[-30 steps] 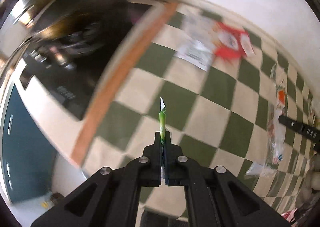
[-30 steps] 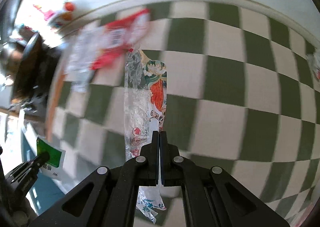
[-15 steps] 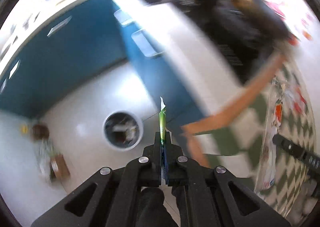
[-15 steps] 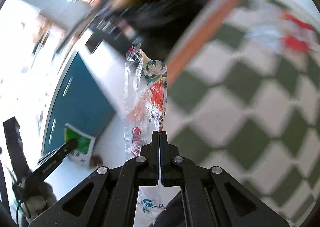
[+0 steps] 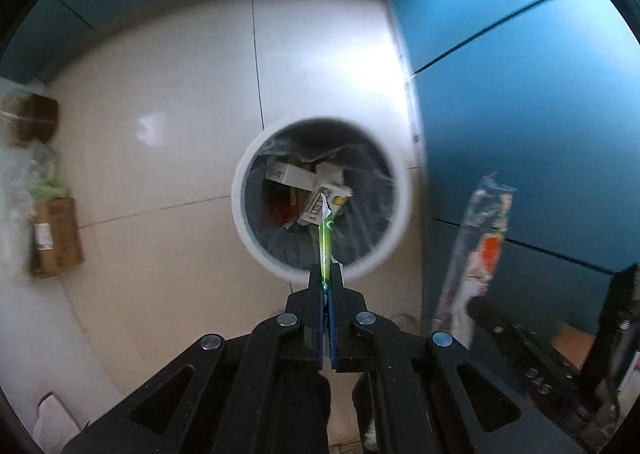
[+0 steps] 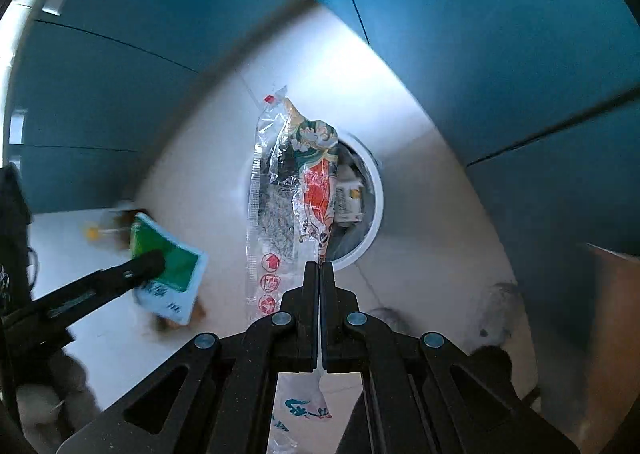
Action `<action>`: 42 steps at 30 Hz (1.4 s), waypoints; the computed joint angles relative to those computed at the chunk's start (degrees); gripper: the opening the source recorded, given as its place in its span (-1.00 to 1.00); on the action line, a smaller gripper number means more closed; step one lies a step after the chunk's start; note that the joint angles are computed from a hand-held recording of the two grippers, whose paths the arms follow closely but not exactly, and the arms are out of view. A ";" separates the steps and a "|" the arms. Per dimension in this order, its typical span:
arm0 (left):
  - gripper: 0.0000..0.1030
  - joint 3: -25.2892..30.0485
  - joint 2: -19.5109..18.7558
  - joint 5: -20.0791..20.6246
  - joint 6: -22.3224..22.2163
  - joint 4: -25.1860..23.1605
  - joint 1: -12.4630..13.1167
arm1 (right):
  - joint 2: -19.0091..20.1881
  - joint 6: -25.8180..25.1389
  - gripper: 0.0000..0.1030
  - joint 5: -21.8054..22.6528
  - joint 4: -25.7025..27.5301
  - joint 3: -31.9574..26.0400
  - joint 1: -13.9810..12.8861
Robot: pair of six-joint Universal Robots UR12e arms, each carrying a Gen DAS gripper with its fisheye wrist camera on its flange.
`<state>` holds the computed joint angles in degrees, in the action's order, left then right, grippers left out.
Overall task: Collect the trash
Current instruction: 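Carry packet and wrapper over the bin and open both tools to drop them, then withdraw both tools from the bin and turn back toward the counter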
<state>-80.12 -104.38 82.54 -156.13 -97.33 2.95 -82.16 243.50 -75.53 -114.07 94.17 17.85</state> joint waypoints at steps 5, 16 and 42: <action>-0.97 -3.90 -4.94 0.93 -1.34 3.49 0.06 | 6.64 -1.96 -1.00 2.50 -6.50 4.00 -0.53; 0.90 -5.45 -6.19 2.84 -2.33 8.88 0.49 | 13.05 -9.04 -0.30 4.27 -4.43 2.14 -1.07; 0.90 -4.45 11.29 4.83 1.91 11.38 3.11 | 1.89 -16.94 1.00 -14.19 18.84 -14.80 5.09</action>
<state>-84.57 -93.09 87.36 -154.21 -85.94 6.06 -80.27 226.56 -89.71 -95.23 79.38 22.93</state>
